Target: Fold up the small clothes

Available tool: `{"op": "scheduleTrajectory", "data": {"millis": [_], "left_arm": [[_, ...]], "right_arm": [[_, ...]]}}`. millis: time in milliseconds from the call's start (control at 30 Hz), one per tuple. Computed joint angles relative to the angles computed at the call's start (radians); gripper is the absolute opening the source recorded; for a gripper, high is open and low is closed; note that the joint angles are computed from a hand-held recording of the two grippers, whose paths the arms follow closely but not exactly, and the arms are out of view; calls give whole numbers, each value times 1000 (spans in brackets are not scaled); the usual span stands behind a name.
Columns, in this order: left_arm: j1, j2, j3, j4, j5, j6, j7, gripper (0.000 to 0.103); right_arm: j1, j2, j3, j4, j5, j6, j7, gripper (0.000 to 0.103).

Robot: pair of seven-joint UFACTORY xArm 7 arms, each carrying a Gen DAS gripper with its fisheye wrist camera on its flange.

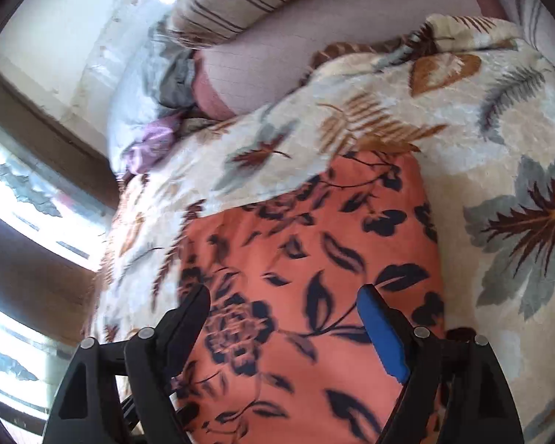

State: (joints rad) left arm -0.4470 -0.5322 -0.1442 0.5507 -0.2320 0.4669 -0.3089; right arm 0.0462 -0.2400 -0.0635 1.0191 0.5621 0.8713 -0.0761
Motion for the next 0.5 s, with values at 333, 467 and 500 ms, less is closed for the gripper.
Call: {"op": "scheduleTrajectory", "data": {"millis": [333,467,500], "left_arm": [[12,-1,-7,2,10,4,10,77],[40,-23,-39,12,54,38,-41,77],[45,-27,-47,18,68,50,-52,77]], "right_arm": [[-6,28,-1,20,28,0,-9,86],[20,-100,5,-59,45,-26,-28,86],[31,-142,3,-82,51,-21,-33,86]]}}
